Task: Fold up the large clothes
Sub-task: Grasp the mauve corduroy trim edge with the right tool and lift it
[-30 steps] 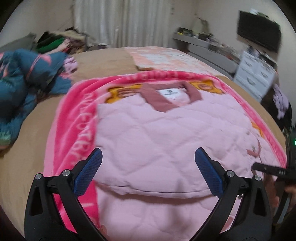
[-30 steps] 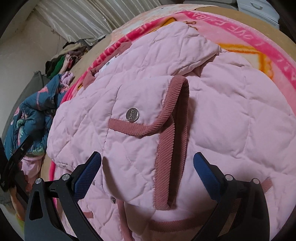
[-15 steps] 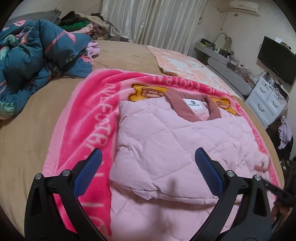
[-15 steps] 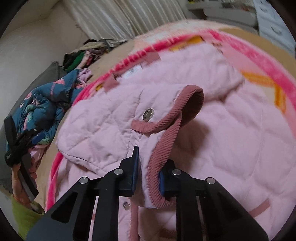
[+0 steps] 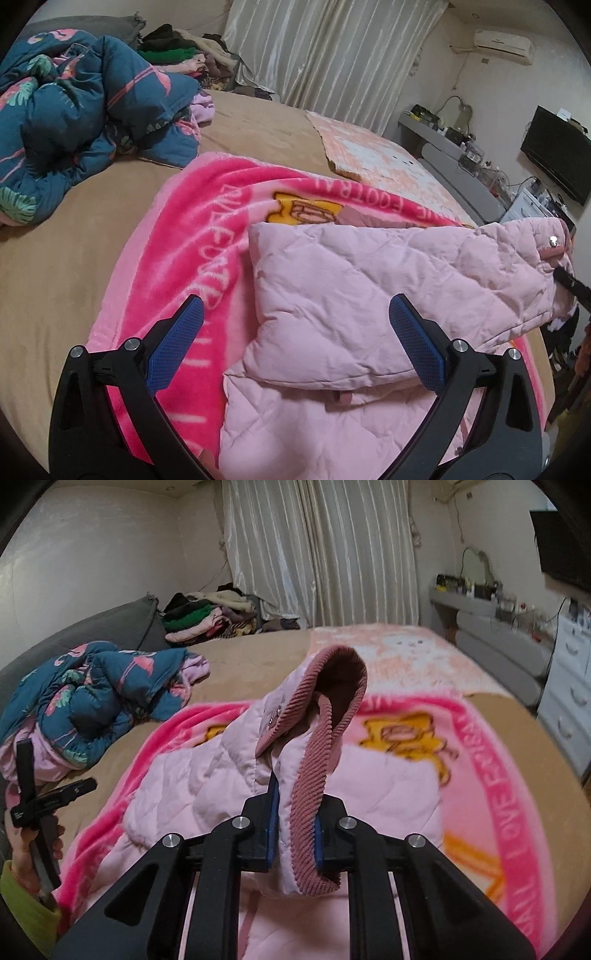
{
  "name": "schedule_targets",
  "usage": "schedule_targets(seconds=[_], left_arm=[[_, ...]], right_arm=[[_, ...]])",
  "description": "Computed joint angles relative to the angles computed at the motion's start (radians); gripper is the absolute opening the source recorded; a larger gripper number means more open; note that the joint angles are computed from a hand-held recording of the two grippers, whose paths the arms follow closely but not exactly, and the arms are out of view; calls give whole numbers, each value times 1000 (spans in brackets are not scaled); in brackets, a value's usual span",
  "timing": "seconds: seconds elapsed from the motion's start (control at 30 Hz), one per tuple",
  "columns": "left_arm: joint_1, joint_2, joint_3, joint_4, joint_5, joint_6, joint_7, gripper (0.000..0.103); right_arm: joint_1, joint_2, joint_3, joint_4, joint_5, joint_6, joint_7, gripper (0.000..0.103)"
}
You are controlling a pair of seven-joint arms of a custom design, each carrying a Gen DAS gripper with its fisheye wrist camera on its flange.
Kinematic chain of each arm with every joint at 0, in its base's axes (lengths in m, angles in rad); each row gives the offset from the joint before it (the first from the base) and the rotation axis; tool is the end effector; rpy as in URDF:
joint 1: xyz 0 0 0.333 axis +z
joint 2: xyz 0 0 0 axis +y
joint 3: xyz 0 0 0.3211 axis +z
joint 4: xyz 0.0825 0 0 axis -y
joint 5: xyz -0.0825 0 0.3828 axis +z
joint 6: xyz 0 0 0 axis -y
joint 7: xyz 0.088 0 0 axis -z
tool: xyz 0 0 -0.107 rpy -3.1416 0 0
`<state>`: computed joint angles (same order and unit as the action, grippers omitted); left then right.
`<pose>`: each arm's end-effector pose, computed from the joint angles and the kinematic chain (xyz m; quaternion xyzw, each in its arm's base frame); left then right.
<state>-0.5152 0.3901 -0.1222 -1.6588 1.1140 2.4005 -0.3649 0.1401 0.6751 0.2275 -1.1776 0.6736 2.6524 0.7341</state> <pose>0.5707 -0.4009 0.4306 -0.7961 0.4257 -0.3288 0.2774 0.7628 0.2096 0.4936 -0.7805 0.4020 -0.1489 0.4550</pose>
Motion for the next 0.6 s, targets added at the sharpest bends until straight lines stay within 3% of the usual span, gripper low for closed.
schedule_targets(seconds=[0.2, 0.6], left_arm=[[-3, 73, 23, 89, 29, 35, 7, 94], [-28, 290, 70, 315, -148, 123, 253, 94]], right_arm=[[44, 110, -52, 150, -101, -17, 111, 13], [104, 297, -133, 359, -308, -28, 315, 10]])
